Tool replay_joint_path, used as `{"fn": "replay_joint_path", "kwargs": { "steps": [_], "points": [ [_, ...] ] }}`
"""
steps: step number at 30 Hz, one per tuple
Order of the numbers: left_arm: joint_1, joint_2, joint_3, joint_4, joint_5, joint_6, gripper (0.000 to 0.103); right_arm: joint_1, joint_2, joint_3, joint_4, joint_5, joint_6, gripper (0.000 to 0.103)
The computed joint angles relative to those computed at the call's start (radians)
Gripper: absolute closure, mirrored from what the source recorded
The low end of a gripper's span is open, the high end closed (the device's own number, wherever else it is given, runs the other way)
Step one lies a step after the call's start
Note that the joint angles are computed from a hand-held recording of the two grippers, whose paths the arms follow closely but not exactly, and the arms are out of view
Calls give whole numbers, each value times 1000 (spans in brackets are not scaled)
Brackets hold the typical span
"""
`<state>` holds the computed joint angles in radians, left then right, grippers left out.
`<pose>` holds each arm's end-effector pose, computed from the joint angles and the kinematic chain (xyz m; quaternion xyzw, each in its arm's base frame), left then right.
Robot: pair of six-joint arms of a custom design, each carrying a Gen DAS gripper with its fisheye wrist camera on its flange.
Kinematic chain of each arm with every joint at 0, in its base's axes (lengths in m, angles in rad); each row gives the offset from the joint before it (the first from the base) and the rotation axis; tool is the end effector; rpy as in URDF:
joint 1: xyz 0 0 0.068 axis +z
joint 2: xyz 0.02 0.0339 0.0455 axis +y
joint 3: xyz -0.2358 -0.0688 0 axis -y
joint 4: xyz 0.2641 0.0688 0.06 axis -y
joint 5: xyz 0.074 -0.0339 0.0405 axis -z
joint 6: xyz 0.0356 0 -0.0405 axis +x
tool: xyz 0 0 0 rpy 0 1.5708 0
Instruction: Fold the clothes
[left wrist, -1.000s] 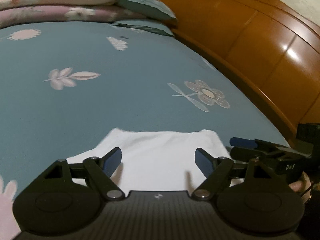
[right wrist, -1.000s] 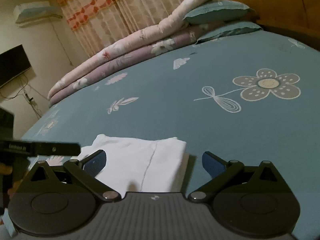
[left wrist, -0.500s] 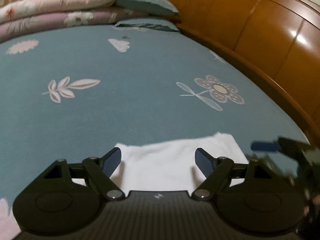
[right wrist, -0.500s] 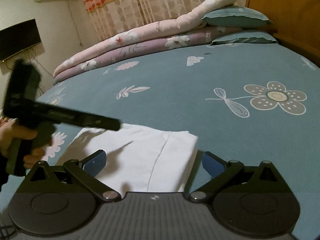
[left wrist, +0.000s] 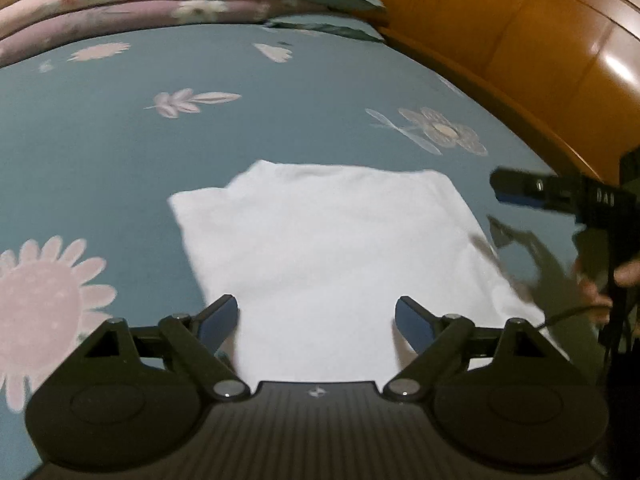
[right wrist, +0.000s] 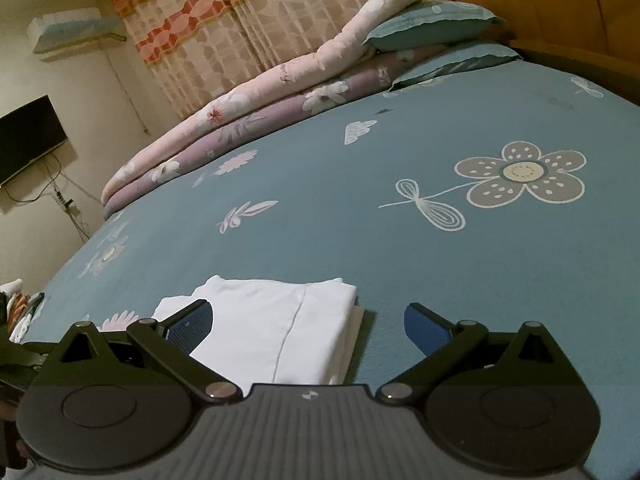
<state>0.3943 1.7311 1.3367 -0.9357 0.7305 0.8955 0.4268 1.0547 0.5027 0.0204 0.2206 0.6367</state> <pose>0.3309 0.1119 0.2026 0.2715 0.8877 -0.2160 0.3028 0.2342 0.0979 0.1761 0.1447 0.8523 0.1679 0.4738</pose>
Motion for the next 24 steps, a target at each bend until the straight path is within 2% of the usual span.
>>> {"fn": "replay_joint_path", "kwargs": {
  "steps": [3, 7, 10, 13, 15, 20, 24],
  "points": [
    [8, -55, -31, -17, 22, 1, 17, -9, -5, -4, 1, -10, 11, 0],
    [-15, -98, -88, -38, 7, 45, 16, -9, -9, -3, -3, -16, 13, 0],
    [-44, -138, -164, 45, -81, -17, 16, -5, -12, 3, -10, -23, 3, 0],
    [-29, -162, -160, 17, -56, -18, 16, -4, -26, 0, -13, -39, 3, 0],
    [-23, -181, -159, 19, -62, -33, 16, -15, -39, -3, -13, -97, 11, 0],
    [2, -232, -189, 81, -157, -92, 16, -3, -88, 8, -65, -251, 34, 0],
    [35, -234, -185, 60, -159, -106, 16, 26, -132, 7, -132, -339, 63, 0]
  ]
}}
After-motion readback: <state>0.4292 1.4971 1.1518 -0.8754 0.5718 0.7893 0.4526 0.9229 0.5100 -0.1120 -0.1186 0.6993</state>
